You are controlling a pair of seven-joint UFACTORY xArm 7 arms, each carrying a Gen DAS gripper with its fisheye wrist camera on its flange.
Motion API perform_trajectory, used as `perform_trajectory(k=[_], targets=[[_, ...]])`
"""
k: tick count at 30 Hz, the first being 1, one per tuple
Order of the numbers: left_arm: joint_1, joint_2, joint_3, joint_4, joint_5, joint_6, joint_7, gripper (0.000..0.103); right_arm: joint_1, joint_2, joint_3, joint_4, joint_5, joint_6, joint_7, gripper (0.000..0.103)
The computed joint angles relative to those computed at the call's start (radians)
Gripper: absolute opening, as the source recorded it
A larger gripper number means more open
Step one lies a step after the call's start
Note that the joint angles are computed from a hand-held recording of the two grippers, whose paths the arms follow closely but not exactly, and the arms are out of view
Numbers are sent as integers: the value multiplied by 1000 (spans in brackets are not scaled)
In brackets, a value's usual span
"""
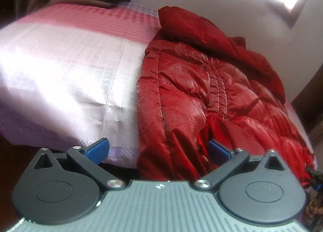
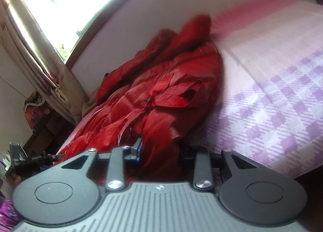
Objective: Fold large clothes
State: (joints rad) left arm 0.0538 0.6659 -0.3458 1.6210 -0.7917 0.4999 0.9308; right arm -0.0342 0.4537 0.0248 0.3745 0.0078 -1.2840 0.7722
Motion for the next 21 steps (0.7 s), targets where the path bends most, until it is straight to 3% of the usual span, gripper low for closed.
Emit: perform_trajectory(k=[1,3,6,8,10,12,14,16,17,18,19,21], targets=[[11,-2,-12,-5,-17,-3,12,93,-7,5,0,2,-11,-9,10,33],[34,-10,-31,-10,-42,31,44,64,-23,27,3,8,-32,-37,49,36],[31,-13,-18,5,-55,99,41,45,-43,62,7,22,-67,-91,99,46],[27,-26,-15,-10,-72,98,78,43,-45,67,8,31,-80,-102,110,57],[16,-22,-4,-3,-74,110,85,48,-38,64,9,44,-81,-91,106,74],[20,-12,-9,3,-104,110,107,67,-34,64,7,57,-87,-78,97,80],[11,-12,-9,-6,-123,82,133,70,-39,65,4,62,-100,-75,97,81],[-4,-17,-3,-13,-123,59,137,66,-53,71,0,63,-128,-85,106,79],[-7,-23,-7,-23,-129,38,154,56,-51,66,-2,61,-127,-77,95,79],[-10,-28,-8,-31,-131,22,166,46,-37,54,-2,56,-98,-57,71,67],[-13,-33,-10,-39,-133,6,176,42,-21,35,-3,51,-64,-17,41,47],[-22,-49,-12,-62,-135,-35,191,29,-15,33,-3,52,-41,-1,24,33]])
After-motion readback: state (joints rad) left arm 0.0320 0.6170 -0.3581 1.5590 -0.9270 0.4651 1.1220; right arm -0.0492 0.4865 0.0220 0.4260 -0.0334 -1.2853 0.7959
